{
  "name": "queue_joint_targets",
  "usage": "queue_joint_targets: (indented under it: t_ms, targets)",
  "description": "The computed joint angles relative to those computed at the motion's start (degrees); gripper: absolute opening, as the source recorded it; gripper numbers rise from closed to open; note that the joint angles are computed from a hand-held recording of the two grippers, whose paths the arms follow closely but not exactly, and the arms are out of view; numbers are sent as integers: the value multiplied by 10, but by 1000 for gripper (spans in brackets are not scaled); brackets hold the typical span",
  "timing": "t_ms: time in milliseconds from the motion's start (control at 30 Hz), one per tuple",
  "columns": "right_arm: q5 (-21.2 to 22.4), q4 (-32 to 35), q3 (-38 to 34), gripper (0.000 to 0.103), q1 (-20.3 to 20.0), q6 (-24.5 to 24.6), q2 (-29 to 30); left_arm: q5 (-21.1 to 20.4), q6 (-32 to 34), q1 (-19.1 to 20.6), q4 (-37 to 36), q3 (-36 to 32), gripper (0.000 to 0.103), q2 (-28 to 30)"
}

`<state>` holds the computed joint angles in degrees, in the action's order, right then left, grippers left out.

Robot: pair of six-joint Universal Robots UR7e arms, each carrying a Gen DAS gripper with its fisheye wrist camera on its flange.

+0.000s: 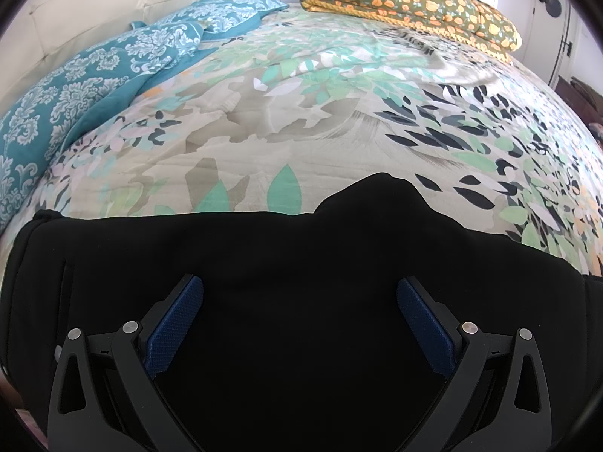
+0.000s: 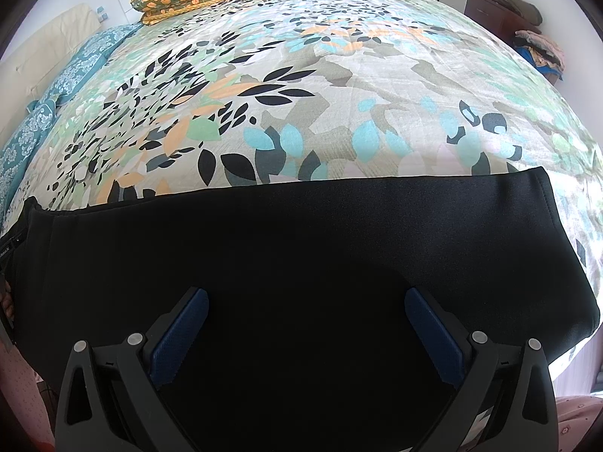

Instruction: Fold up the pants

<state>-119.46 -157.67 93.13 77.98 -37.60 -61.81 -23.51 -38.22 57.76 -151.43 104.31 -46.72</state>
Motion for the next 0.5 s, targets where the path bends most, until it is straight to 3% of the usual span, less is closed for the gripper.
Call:
queue_joint_targets:
  t_ms: [500]
  targets:
    - [-2,-10,2,103,1,1,2,0,0,0,0,0,102,1]
